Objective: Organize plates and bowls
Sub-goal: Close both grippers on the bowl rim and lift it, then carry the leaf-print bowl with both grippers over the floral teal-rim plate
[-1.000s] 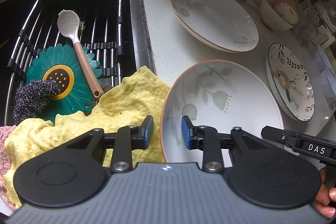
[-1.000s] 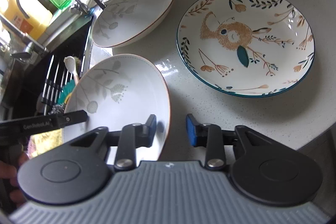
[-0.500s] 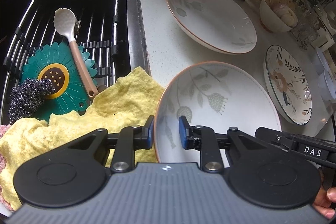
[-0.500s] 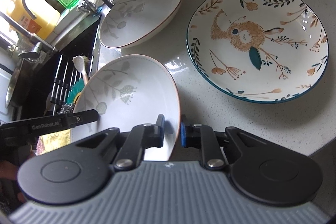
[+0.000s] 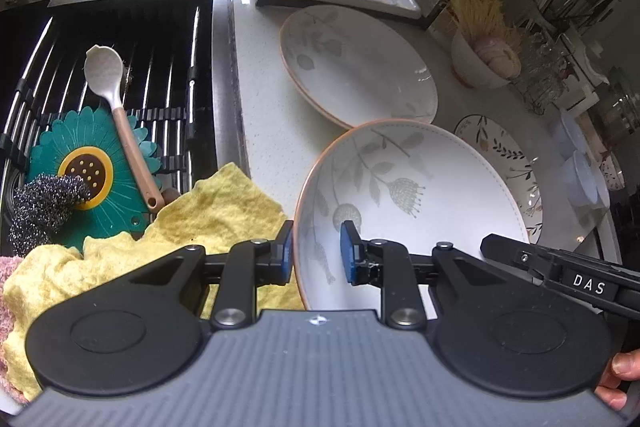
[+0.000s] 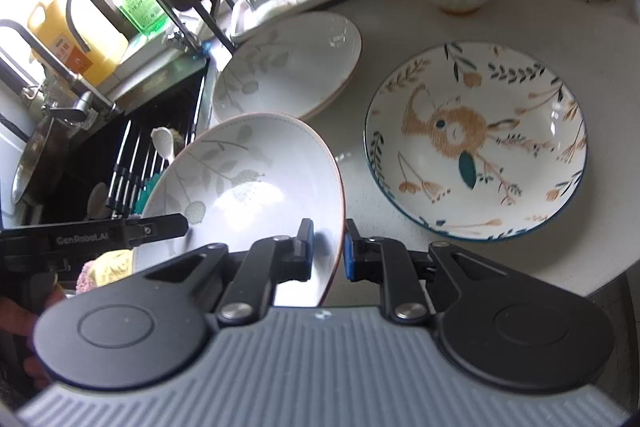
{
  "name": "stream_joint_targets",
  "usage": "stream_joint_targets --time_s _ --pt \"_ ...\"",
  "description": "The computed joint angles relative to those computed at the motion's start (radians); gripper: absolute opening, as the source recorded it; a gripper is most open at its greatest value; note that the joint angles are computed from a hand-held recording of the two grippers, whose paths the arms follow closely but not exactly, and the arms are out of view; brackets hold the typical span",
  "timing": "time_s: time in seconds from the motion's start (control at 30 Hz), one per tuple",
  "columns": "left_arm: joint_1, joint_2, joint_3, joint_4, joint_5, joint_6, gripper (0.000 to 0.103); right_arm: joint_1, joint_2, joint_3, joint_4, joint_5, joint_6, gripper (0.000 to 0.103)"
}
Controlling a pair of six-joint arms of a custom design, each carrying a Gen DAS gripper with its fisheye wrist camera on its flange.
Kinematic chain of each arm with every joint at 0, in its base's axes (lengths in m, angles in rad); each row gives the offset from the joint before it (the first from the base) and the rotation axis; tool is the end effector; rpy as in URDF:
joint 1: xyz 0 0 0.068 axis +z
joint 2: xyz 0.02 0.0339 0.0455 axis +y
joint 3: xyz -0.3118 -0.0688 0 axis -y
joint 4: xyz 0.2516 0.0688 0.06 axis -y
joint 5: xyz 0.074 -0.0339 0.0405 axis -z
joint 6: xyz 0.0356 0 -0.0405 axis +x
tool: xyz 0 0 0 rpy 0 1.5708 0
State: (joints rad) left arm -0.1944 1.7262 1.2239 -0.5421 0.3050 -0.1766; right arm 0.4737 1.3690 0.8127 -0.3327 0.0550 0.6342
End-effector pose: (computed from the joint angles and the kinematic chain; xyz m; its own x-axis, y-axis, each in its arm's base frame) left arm 0.3628 -0.0823 0.2597 -0.8935 0.0051 -0.4490 0.1781 0.9220 -0.3439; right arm 0.2428 0.1223 0.2520 -0.8082 0.2505 -0.5329 0.0673 0.9384 0.3390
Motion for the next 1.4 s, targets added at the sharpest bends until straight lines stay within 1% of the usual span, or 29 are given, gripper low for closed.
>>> stream_joint_targets --time_s 0.13,0.23,0.4,0.53,0.63,0.73,0.83,0.93,1.03,1.1,1.23,1.3,1.4 --pt "-0.023 -0.009 0.048 -0.018 -0.003 0.027 0.027 0.012 -0.031 0.03 -0.032 0.071 0.001 0.018" --pt "-0.029 0.005 0.097 -0.048 0.021 0.032 0.027 -0.002 -0.046 0.041 -0.035 0.092 0.008 0.018" --pt "-0.057 0.034 0.158 -0.06 0.02 0.064 0.027 -0.021 -0.065 0.042 -0.041 0.123 0.036 0.018" --pt "-0.08 0.063 0.205 -0.072 0.011 0.067 0.027 -0.03 -0.091 0.024 -0.046 0.133 0.047 0.018" --pt "-0.104 0.088 0.25 -0.086 0.001 0.058 0.027 -0.062 -0.11 0.01 -0.042 0.118 0.039 0.018" --pt "-0.134 0.115 0.289 -0.089 -0.015 0.036 0.027 -0.11 -0.121 0.0 -0.032 0.1 -0.009 0.018" --pt "-0.165 0.15 0.333 -0.096 -0.016 -0.025 0.027 -0.186 -0.127 -0.003 -0.027 0.054 -0.093 0.018" --pt "-0.218 0.172 0.358 -0.08 -0.084 -0.067 0.027 -0.279 -0.121 -0.005 -0.011 -0.026 -0.188 0.018" --pt "-0.258 0.202 0.395 -0.083 -0.13 -0.156 0.027 -0.36 -0.102 0.001 0.007 -0.098 -0.27 0.018" --pt "-0.283 0.223 0.419 -0.084 -0.166 -0.189 0.027 -0.413 -0.083 0.002 0.026 -0.146 -0.325 0.018" --pt "-0.325 0.269 0.458 -0.093 -0.218 -0.242 0.027 -0.522 -0.005 0.031 0.029 -0.265 -0.421 0.018" --pt "-0.346 0.289 0.467 -0.091 -0.242 -0.278 0.027 -0.562 0.031 0.046 0.031 -0.305 -0.484 0.018" --pt "-0.374 0.325 0.49 -0.107 -0.268 -0.343 0.027 -0.6 0.086 0.072 0.021 -0.328 -0.568 0.019"
